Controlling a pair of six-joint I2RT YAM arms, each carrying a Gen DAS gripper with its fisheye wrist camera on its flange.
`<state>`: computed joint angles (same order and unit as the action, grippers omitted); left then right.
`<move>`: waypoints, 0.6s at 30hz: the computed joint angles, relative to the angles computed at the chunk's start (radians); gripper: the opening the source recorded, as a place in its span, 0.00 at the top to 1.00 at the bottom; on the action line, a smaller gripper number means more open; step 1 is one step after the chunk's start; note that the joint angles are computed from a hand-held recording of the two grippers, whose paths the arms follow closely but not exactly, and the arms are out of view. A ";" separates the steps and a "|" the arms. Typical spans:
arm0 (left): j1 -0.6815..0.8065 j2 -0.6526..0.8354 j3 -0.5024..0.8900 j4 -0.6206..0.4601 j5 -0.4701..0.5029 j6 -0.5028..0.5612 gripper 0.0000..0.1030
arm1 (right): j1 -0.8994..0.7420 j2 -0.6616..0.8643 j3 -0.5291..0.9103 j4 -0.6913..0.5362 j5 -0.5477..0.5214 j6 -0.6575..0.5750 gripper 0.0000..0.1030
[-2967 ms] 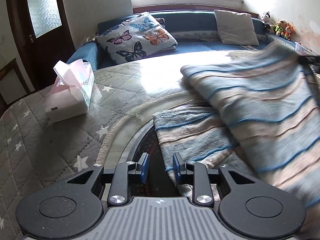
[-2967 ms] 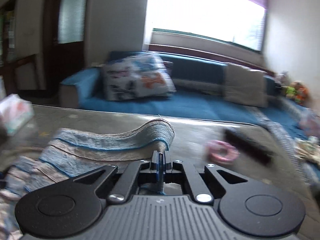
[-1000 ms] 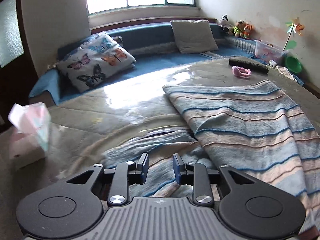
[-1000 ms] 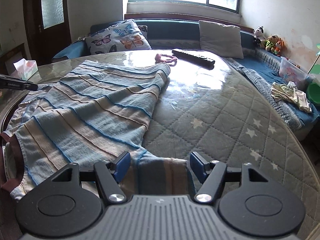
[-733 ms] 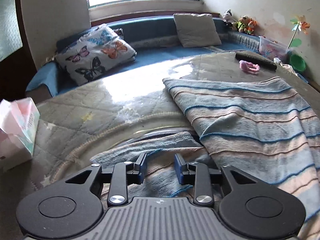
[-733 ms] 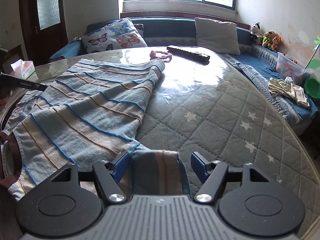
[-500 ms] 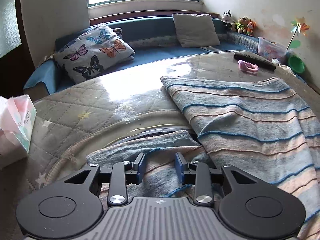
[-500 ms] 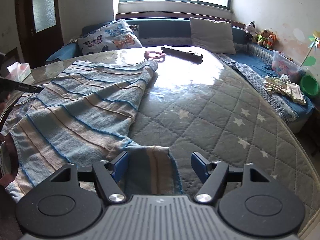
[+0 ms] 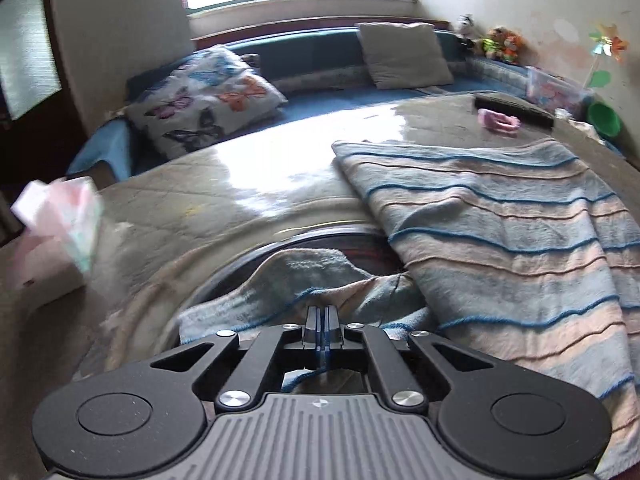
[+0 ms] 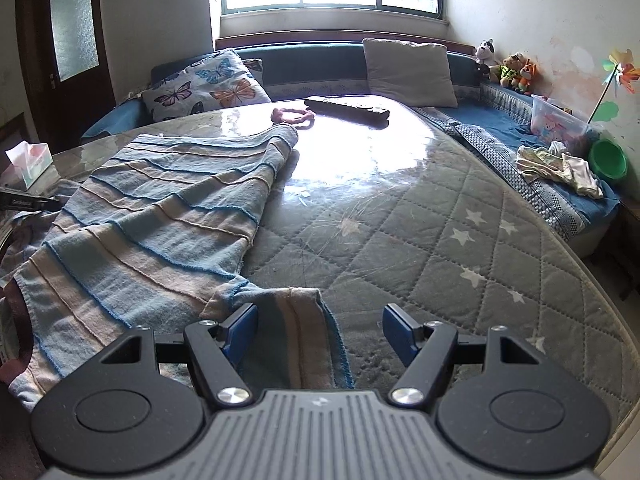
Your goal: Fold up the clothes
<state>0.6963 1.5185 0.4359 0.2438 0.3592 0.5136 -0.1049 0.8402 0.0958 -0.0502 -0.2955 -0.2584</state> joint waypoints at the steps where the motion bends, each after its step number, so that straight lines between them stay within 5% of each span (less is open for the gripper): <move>1: 0.014 -0.028 -0.020 0.009 -0.015 -0.003 0.99 | -0.004 0.009 0.000 0.007 -0.002 0.000 0.32; 6: 0.145 -0.207 -0.084 -0.055 -0.022 -0.010 0.99 | -0.028 0.060 -0.002 0.047 -0.035 -0.008 0.32; 12: 0.439 -0.420 -0.092 -0.241 0.124 0.048 0.99 | -0.028 0.132 0.005 0.098 -0.064 -0.007 0.34; 18: 0.754 -0.509 -0.073 -0.458 0.264 0.234 0.99 | -0.071 0.195 0.018 0.121 -0.125 -0.011 0.46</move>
